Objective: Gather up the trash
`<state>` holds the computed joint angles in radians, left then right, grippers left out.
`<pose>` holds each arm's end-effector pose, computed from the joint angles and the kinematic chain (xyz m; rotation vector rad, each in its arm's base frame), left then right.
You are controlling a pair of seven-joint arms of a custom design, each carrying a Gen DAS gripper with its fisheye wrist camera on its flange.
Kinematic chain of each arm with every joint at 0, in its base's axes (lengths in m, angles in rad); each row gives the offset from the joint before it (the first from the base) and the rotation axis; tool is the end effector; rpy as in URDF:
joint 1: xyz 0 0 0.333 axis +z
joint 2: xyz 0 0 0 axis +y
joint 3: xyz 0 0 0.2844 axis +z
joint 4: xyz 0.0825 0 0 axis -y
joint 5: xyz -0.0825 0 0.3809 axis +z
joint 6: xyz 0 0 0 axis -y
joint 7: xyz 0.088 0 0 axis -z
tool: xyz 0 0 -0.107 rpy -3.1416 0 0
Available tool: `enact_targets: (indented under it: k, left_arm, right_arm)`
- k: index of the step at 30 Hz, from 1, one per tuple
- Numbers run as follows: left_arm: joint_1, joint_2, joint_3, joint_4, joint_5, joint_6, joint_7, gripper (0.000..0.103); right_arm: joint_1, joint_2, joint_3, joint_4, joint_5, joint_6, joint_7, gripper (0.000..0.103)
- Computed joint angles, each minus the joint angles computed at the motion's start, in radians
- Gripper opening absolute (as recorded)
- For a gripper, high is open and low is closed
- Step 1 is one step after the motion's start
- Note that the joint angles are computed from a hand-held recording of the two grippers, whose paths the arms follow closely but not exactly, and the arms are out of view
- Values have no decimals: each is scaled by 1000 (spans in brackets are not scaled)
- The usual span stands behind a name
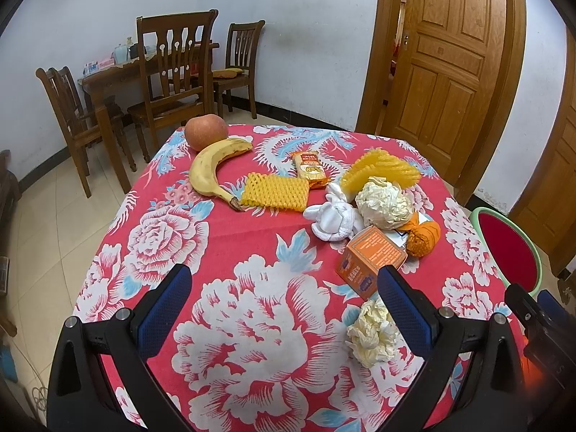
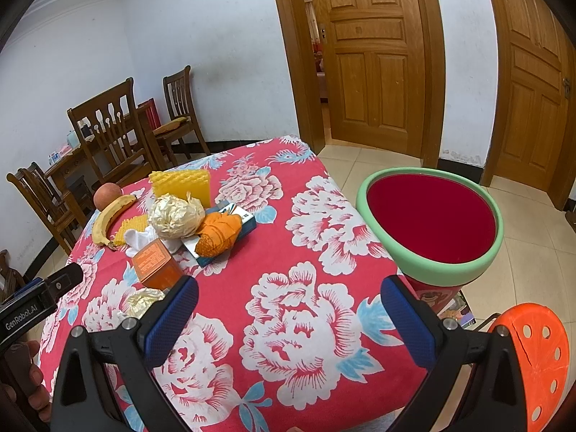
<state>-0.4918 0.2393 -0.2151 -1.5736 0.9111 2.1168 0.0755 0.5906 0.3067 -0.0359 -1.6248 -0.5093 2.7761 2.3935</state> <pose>0.5311 -0.3884 0.5214 -2.0179 1.2914 -0.6664 0.5706 0.3824 0.5114 -1.7345 1.5132 -0.5637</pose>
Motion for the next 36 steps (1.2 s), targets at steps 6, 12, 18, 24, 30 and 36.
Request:
enact_targets:
  k: [6,12,18,24,30,36]
  left_arm:
    - [0,0,0,0,-1,0,1,101]
    - [1,-3,0,-4,-3,1,0,101]
    - [8,-12,0,-23,-8,5,-2,101]
    - [24,-9,3,-23,-20,9,7,101]
    - [42,3,13,-5,-38,8,28,101]
    - [59,29,29,31,-54,14,64,101]
  right_arm:
    - [0,1,0,0,3,-1,-2,103]
    - [0,6,0,6,7,-3,-6,103]
    - [0,16,0,21,17,-8,-16,103]
    - [-5,46,6,56,57,-21,-57,103]
    - [-7,102,6,133,107,-52,-115,103]
    - [-8,153,12,229,172,-99,-201,103]
